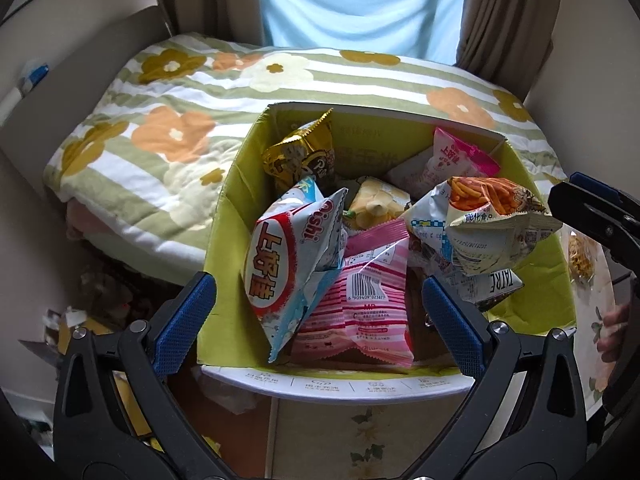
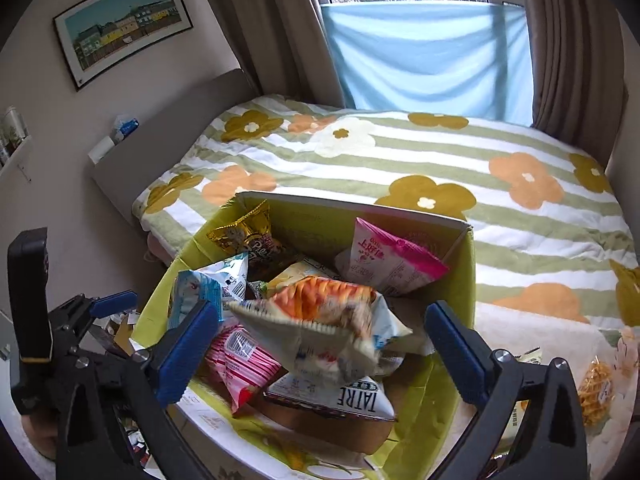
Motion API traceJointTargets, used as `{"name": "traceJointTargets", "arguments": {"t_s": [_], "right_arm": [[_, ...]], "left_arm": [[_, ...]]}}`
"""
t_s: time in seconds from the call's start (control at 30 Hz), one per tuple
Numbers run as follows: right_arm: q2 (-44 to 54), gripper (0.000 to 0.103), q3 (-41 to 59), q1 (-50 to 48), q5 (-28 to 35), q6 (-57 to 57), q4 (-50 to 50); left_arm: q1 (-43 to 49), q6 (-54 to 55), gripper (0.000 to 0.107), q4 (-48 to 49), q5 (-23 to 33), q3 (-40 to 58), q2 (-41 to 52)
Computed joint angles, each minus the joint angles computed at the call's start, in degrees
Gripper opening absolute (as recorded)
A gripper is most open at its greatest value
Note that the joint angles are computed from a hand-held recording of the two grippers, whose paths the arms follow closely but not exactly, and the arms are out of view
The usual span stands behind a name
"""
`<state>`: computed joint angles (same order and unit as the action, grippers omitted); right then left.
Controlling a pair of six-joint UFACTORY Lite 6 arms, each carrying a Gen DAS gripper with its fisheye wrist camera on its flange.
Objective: Organize snacks
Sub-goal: 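Move both tools to the chocolate bar and green bar on the table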
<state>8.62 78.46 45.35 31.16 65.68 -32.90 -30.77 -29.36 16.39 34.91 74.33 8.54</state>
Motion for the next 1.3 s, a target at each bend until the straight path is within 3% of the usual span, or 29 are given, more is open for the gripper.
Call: {"name": "traceJointTargets", "arguments": {"t_s": [0.13,0.3,0.77,0.93,1.3], "right_arm": [[-4.1,0.103,-4.6,0.1,0.6,-0.1,1.9],[-8.6,0.103,-7.7,3.1,4.9,5.4,-3.6],[-29.1,0.103,-20.4,11.4,27.5,15.9,-4.0],[-37.7,0.103,-24.5,14.6,36.4,16.2,-3.9],[-62.3,0.103,-38.1,21.4,48.3,13.3,-1.6]], "left_arm": [[-0.1,1.0,0.102,-2.2,-0.3,-1.2,-0.8],[-1.1,1.9,0.102,-3.3,-0.1,-1.2,-1.3],[-10.7,0.9,0.102,-4.2,0.1,1.1,-1.3],[-16.9,-6.7,0.102,0.5,0.8,2.4,-1.3],[-36.2,-31.8,0.102,14.3,6.2,12.0,7.0]]}}
